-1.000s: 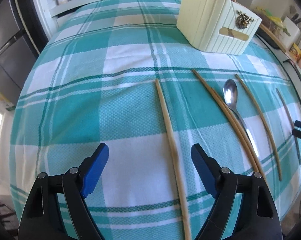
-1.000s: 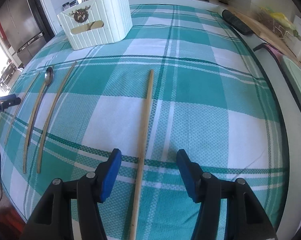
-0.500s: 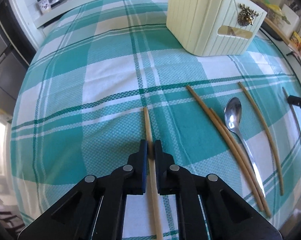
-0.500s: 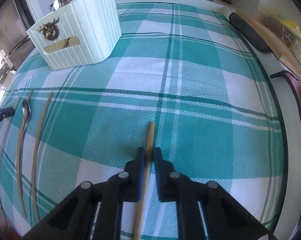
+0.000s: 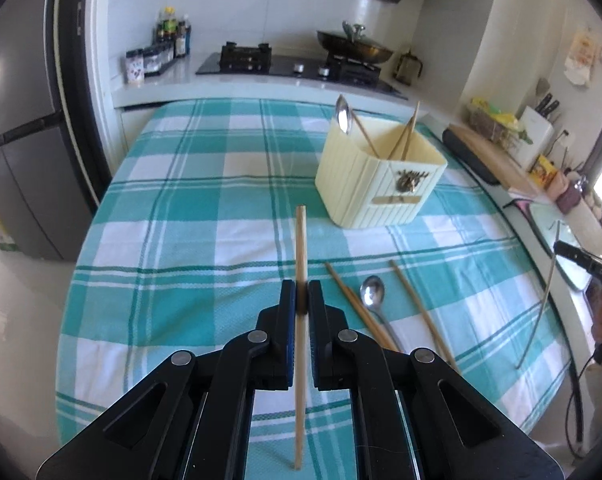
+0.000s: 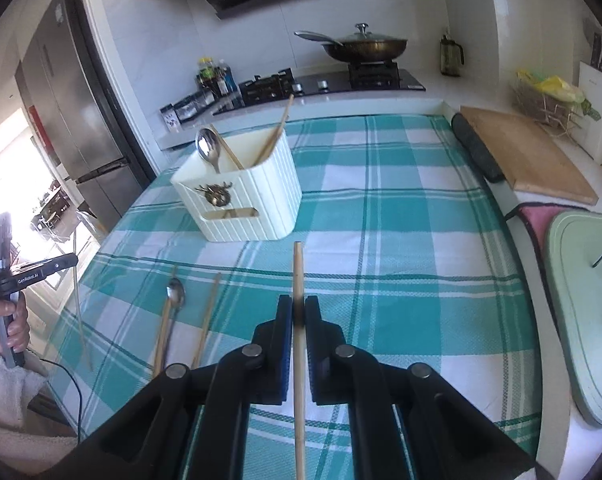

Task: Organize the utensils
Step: 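Lift the chopsticks upright into the cream holder and open both tools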

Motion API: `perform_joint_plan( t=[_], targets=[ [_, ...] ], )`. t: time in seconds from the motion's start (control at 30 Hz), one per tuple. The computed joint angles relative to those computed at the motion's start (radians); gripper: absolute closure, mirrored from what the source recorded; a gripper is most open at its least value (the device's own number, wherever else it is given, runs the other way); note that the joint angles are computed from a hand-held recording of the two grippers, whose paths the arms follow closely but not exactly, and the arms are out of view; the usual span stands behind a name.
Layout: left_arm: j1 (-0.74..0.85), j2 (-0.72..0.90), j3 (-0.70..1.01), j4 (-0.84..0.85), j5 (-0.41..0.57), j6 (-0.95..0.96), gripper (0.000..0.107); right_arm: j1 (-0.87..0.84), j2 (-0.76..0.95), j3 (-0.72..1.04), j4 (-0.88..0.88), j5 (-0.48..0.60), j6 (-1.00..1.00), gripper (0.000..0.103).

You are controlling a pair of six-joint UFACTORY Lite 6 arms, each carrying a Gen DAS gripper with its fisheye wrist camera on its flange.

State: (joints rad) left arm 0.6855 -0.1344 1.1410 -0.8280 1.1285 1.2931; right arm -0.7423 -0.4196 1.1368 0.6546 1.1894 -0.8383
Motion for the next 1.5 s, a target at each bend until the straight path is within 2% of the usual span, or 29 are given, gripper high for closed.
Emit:
perform_joint_plan(
  t=[0.17, 0.27, 0.47, 0.67, 0.9, 1.07, 1.17, 1.3, 1.4, 1.47, 1.5],
  targets=[
    [0.087, -0.041, 0.042, -0.057, 0.123, 0.025, 0.103, -0.09, -0.077, 0.052, 0.079, 0.112, -0.047, 0.097],
    [0.102, -0.049, 0.072, -0.077, 0.152, 0.029, 0.103, -0.078, -0.092, 0.079, 0.102, 0.107, -0.038, 0.097],
    [0.096, 0.005, 0.187, -0.105, 0.19, -0.023, 0.103, 0.027, -0.03, 0.186, 0.102, 0.01, 0.041, 0.097],
    [0.038, 0.099, 0.435, -0.171, 0.216, -0.146, 0.103, 0.211, 0.134, 0.4, 0.016, -0.131, 0.164, 0.097],
    [-0.154, 0.295, 0.809, -0.218, 0.087, -0.4, 0.103, 0.399, 0.451, 0.833, -0.113, -0.225, 0.332, 0.097],
    [-0.341, 0.407, 0.94, -0.18, -0.128, -0.523, 0.103, 0.484, 0.667, 1.117, -0.148, -0.274, 0.42, 0.097],
    [-0.446, 0.431, 0.907, -0.152, -0.287, -0.52, 0.103, 0.528, 0.744, 1.177, -0.148, -0.342, 0.432, 0.097],
    [-0.551, 0.51, 0.902, -0.066, -0.404, -0.573, 0.103, 0.575, 0.751, 1.054, -0.079, -0.482, 0.333, 0.097],
    [-0.608, 0.579, 0.922, 0.011, -0.445, -0.624, 0.103, 0.608, 0.786, 1.0, -0.07, -0.539, 0.285, 0.097],
    [-0.637, 0.655, 0.982, 0.083, -0.423, -0.682, 0.103, 0.629, 0.862, 1.058, -0.132, -0.5, 0.34, 0.097],
    [-0.651, 0.697, 1.028, 0.126, -0.397, -0.72, 0.103, 0.629, 0.925, 1.131, -0.139, -0.441, 0.365, 0.097]
  ],
)
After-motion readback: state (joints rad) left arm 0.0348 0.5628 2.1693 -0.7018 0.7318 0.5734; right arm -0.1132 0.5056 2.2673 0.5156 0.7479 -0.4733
